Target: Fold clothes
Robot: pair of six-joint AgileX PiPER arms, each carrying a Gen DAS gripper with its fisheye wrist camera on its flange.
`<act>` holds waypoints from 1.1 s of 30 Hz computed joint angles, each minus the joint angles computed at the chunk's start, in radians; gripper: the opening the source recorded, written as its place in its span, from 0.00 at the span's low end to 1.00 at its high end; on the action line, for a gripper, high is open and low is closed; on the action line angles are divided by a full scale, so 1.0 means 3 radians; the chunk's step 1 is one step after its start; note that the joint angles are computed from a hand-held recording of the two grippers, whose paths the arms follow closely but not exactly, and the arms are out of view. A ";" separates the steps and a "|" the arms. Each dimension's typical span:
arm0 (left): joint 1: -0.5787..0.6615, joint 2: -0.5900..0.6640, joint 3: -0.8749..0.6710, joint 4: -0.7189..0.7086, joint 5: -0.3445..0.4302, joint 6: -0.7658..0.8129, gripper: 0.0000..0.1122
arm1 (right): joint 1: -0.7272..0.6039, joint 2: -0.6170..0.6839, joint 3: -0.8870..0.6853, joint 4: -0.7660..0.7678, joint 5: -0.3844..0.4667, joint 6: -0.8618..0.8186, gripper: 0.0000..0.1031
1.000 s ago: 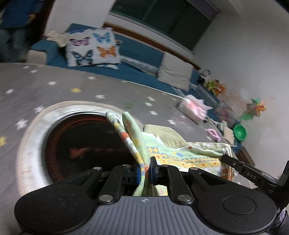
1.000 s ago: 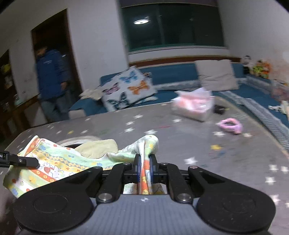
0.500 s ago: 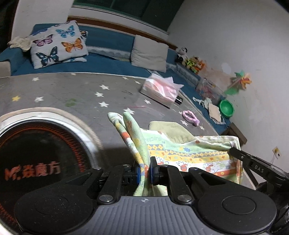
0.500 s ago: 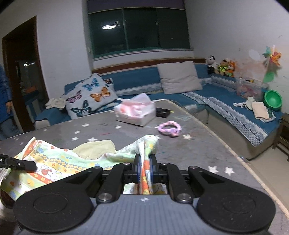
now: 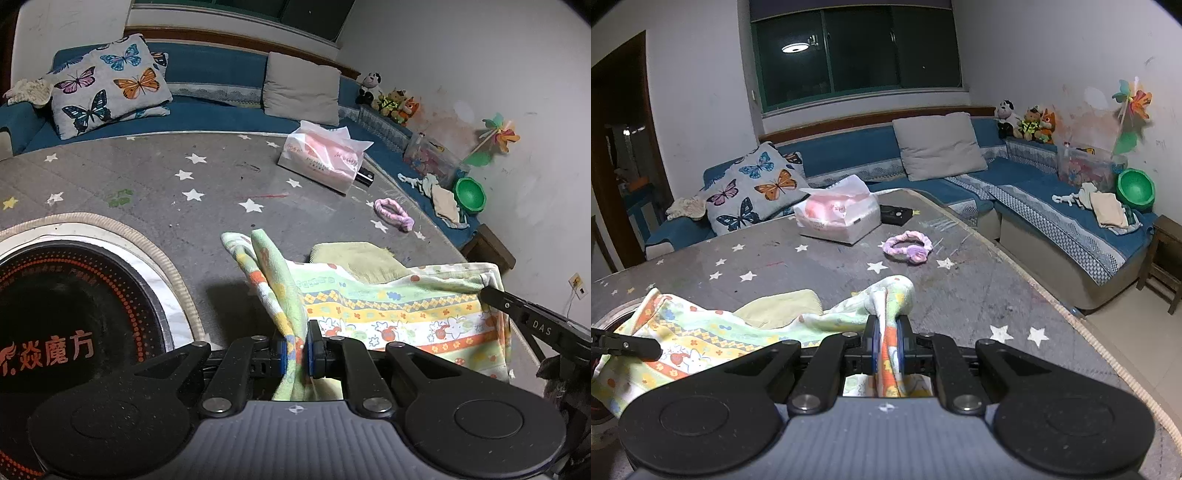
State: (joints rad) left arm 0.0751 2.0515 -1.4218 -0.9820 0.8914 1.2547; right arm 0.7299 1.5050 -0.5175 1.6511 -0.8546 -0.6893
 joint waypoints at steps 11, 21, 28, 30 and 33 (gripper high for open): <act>-0.0069 -0.0102 0.0189 0.0069 -0.0364 0.0130 0.27 | -0.0043 0.0053 -0.0026 0.0065 0.0036 -0.0060 0.15; -0.0057 -0.0261 0.0463 -0.0122 -0.0631 0.0483 0.63 | 0.0220 0.0130 -0.0117 0.0063 0.0108 -0.0092 0.47; -0.0054 -0.0400 0.0894 -0.0408 -0.0848 0.1112 0.77 | 0.0573 0.0434 -0.0266 0.0055 0.0203 -0.0022 0.56; -0.0047 -0.0429 0.1001 -0.0501 -0.0919 0.1298 0.78 | 0.0676 0.0517 -0.0310 0.0105 0.0168 -0.0019 0.56; -0.0038 -0.0458 0.1151 -0.0653 -0.1018 0.1588 0.81 | 0.0832 0.0651 -0.0387 0.0221 0.0105 -0.0068 0.57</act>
